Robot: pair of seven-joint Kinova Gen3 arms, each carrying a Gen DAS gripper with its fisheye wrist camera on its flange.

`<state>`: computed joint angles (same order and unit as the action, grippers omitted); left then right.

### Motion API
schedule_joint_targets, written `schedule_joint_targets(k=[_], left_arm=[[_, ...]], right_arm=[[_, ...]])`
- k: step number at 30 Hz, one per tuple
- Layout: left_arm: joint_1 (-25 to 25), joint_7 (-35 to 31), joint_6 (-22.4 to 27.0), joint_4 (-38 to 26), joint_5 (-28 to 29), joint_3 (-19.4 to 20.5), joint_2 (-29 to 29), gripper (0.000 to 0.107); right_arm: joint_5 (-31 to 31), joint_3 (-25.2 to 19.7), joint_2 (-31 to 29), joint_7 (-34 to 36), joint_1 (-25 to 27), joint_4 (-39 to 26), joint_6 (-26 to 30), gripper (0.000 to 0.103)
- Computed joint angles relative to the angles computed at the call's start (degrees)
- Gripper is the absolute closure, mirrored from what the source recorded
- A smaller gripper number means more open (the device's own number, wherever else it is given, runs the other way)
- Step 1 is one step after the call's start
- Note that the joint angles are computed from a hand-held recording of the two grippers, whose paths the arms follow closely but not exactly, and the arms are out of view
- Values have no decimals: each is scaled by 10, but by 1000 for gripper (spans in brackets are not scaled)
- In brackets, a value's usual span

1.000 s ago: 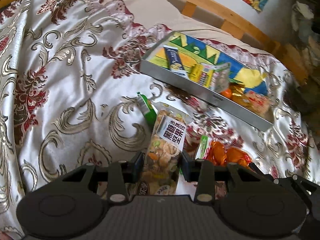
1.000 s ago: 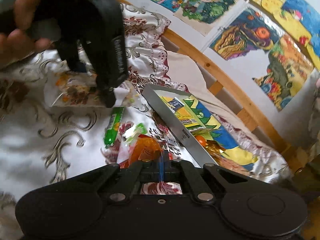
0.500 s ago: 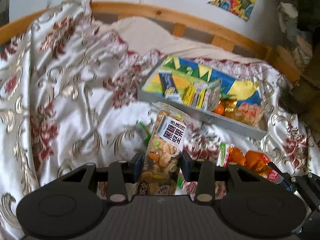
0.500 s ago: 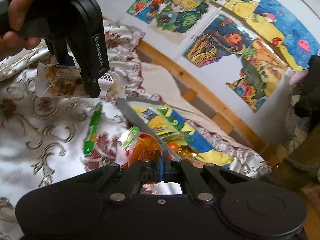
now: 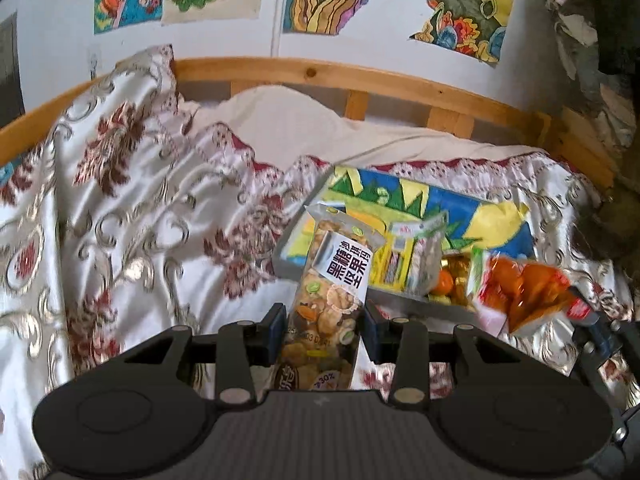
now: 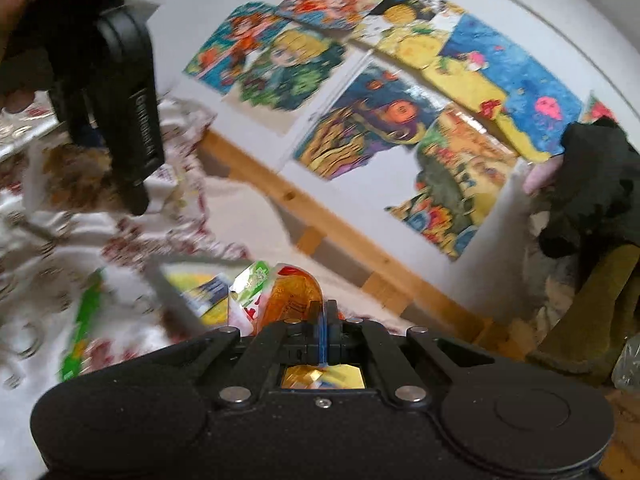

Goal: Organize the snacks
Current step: 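Carry the nut-mix bag into the tray with the left tool while the right tool carries the orange pack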

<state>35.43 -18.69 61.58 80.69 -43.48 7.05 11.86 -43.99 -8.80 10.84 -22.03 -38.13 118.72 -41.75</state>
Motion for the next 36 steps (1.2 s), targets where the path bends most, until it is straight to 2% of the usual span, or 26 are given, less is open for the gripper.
schedule_joint_targets(k=[4, 10, 14, 16, 19, 28, 36], left_arm=[[-14, -25, -16, -40, 10, -9, 24, 65], [-28, -49, -71, -88, 30, -37, 62, 65], [-24, -61, -94, -129, 38, -60, 101, 65], [-23, -64, -115, -140, 44, -71, 117, 65], [-28, -78, -140, -159, 69, -81, 141, 65], [-20, -128, -149, -233, 123, -112, 222, 65], [-12, -146, -124, -271, 150, -132, 264, 64]], right_arm=[[50, 9, 30, -44, 19, -23, -16, 103], [58, 32, 65, -71, 32, -60, -7, 103], [41, 46, 90, -89, 38, -95, 9, 103], [10, 53, 100, -103, 40, -119, 30, 103], [1, 64, 124, -109, 37, -142, 26, 103], [-18, 81, 167, -151, 44, -189, 72, 103], [-51, 112, 170, -142, 27, -203, 126, 103]])
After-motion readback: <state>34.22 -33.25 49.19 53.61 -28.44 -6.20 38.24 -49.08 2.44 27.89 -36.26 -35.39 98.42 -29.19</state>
